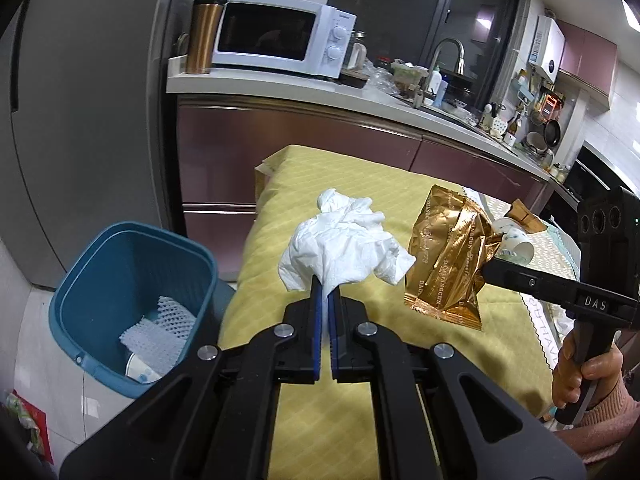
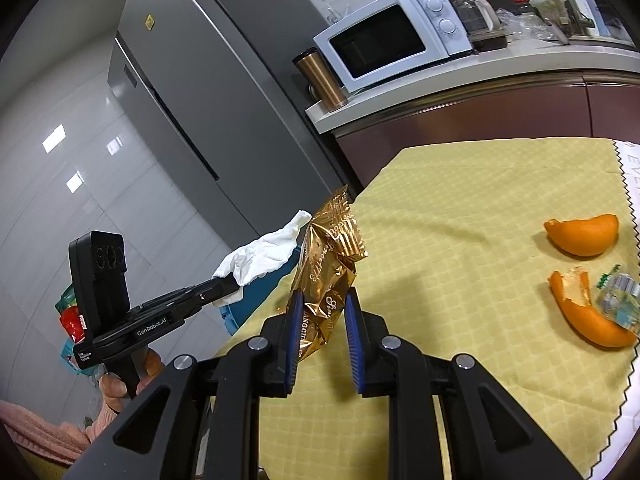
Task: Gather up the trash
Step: 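Grasp the white tissue with the left gripper while the right gripper grasps the gold wrapper, then carry the tissue and gold wrapper with both grippers over the blue bin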
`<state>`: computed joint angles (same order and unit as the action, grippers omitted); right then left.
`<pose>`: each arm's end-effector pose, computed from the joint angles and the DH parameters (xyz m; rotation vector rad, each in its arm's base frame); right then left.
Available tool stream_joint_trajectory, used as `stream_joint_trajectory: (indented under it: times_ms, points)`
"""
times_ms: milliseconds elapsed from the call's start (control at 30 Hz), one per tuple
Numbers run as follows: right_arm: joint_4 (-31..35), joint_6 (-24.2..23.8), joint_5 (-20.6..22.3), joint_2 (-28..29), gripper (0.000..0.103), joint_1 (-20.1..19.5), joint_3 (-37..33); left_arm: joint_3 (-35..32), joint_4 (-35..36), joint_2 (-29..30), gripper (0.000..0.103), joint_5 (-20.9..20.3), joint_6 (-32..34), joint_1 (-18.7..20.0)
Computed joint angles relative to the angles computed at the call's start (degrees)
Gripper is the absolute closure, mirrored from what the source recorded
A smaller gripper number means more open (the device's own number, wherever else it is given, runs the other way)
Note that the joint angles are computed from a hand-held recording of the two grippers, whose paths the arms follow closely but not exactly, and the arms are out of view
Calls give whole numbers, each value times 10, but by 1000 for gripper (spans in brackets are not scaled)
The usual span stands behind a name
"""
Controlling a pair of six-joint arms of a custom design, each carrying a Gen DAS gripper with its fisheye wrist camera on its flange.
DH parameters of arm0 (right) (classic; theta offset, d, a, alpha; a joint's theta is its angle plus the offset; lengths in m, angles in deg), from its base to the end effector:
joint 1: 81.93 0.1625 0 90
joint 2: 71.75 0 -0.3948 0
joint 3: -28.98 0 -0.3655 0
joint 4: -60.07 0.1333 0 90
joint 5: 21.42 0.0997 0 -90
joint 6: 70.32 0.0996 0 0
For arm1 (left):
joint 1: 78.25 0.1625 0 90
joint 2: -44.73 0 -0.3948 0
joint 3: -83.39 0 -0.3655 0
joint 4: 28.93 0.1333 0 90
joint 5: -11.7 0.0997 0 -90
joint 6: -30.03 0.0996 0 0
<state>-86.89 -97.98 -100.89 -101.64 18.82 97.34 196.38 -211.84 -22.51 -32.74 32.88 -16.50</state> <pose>0.2895 -0.7126 0.0706 -1.0171 2.7846 -0.5174 -0.0692 -0.5607 0.2904 0.2089 2.3115 -1.1828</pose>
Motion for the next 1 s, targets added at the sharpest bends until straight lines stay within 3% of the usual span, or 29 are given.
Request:
stream_joint_trajectory:
  times_ms: [500,1000]
  points:
    - [47,-10,3,29,84,14,-45,24,-16,-29,100,28,-4,2]
    - [123,-34,4,86,84,39,-133,50,-35,-66,100,68,-18,12]
